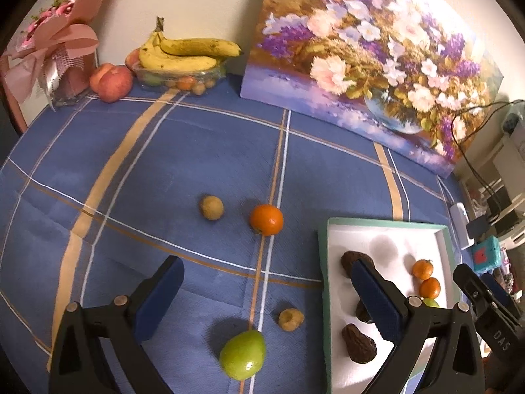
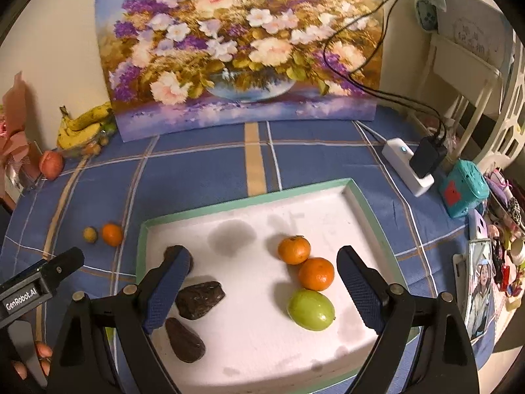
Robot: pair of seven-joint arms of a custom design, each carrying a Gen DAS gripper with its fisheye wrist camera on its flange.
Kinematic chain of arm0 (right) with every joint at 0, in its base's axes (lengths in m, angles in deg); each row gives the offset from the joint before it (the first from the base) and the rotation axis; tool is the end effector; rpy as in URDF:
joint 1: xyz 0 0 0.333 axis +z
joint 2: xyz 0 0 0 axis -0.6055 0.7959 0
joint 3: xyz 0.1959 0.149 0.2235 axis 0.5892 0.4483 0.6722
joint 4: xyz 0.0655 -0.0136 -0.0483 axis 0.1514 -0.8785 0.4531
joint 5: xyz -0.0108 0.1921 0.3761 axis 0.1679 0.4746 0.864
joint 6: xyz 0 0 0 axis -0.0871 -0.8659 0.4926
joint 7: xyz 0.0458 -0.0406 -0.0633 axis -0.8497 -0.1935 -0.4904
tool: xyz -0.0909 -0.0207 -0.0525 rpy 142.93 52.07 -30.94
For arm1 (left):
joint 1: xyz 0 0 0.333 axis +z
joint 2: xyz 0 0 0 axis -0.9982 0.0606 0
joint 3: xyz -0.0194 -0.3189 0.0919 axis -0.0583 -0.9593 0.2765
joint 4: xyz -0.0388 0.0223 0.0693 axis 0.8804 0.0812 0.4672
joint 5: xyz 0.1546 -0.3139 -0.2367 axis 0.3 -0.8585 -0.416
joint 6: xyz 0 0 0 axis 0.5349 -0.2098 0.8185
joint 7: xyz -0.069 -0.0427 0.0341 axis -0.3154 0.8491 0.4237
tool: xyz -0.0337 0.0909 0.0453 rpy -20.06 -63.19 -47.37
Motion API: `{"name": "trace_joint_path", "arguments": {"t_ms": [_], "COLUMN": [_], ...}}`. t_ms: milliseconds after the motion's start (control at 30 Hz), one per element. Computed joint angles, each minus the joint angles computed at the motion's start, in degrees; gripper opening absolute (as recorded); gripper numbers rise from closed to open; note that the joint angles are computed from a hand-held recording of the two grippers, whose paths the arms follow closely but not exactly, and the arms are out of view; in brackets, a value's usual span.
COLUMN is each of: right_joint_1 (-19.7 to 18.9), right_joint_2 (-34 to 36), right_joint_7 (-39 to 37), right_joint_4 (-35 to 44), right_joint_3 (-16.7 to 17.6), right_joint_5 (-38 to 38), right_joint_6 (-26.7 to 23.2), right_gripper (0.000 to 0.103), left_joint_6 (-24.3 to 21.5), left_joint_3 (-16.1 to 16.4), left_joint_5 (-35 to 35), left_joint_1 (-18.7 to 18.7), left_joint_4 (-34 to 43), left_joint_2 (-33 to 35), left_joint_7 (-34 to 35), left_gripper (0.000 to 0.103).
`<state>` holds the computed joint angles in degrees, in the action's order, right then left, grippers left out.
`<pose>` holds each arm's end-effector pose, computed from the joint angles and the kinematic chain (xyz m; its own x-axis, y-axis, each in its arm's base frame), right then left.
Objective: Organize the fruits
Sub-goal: 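Move both open tools back toward the remaining fruits, then grasp the large green lime on the cloth with the left tool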
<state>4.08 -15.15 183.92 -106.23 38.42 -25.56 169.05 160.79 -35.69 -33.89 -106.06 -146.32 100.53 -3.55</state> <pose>0.5938 0.4914 0.4063 -0.4241 -0.9055 0.0164 -0.7383 0.3352 -0.5852 0.6675 -0.3143 0.3780 -0.1535 -0.9570 0.2462 -0.8497 0.0006 -0.5272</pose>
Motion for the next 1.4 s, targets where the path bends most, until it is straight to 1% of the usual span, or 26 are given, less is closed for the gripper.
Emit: {"name": "trace_joint_path", "arguments": {"t_ms": [233, 300, 367, 500, 567, 667, 767, 900, 1133, 1267, 1333, 1367, 1400], "right_joint_1": [0.6, 1.2, 1.3, 1.1, 1.2, 1.8, 1.5, 1.3, 1.6, 1.4, 1.3, 1.3, 1.2], "right_joint_2": [0.1, 0.7, 2.1, 3.7, 4.9, 6.3, 7.6, 8.8, 7.6, 6.8, 6.2, 5.8, 5.6], "right_joint_7": [1.9, 1.4, 0.1, -1.8, -3.5, -4.8, -6.4, -8.2, -7.8, -7.2, -6.6, -6.3, -6.2], "right_joint_4": [0.0, 1.0, 3.3, 5.4, 7.1, 9.0, 10.3, 11.6, 9.6, 8.2, 7.4, 6.8, 6.5], "right_joint_3": [-0.4, -0.5, -0.3, 0.1, 0.2, -0.1, 0.4, 0.7, 0.4, 0.6, 0.6, 0.6, 0.7], "right_joint_5": [-1.7, -2.6, -1.8, 0.5, 1.9, 3.2, 6.0, 9.7, 11.5, 12.1, 12.2, 12.1, 12.0], "right_joint_6": [3.4, 3.4, 2.5, 4.2, 4.4, 5.0, 5.5, 4.5, 4.1, 4.2, 4.4, 4.6, 4.7], "right_gripper": [0.092, 0.092, 0.092, 0.092, 0.092, 0.092, 0.092, 0.092, 0.092, 0.092, 0.092, 0.092, 0.092], "left_joint_6": [2.1, 2.5, 2.9, 3.4, 2.7, 0.8, -1.9, -7.2, -13.5, -17.8, -19.3, -19.6, -20.0], "left_joint_3": [0.5, 0.6, 0.9, 1.1, 0.8, -0.2, -0.8, -1.9, -4.0, -5.0, -5.2, -5.1, -5.0], "left_joint_5": [-1.0, -1.2, -1.1, -0.6, -0.9, -2.1, -3.2, -4.8, -8.2, -10.0, -10.5, -10.5, -10.5], "left_joint_1": [1.5, 1.9, 2.0, 2.4, 2.9, 4.1, 5.1, 6.2, 7.2, 7.1, 6.8, 6.5, 6.3], "left_joint_4": [-3.0, -3.8, -4.8, -6.0, -6.4, -6.4, -5.9, -4.3, -2.3, -0.3, 0.3, 0.5, 0.7], "left_joint_2": [-2.7, -3.4, -4.2, -5.0, -5.1, -5.0, -4.4, -3.1, -1.2, 0.5, 1.1, 1.2, 1.3], "left_joint_7": [-0.7, -1.0, -1.5, -1.8, -1.4, -0.4, 0.7, 2.5, 6.6, 8.8, 9.5, 9.6, 9.7], "left_gripper": [0.103, 0.103, 0.103, 0.103, 0.103, 0.103, 0.103, 0.103, 0.103, 0.102, 0.1, 0.096, 0.09]}}
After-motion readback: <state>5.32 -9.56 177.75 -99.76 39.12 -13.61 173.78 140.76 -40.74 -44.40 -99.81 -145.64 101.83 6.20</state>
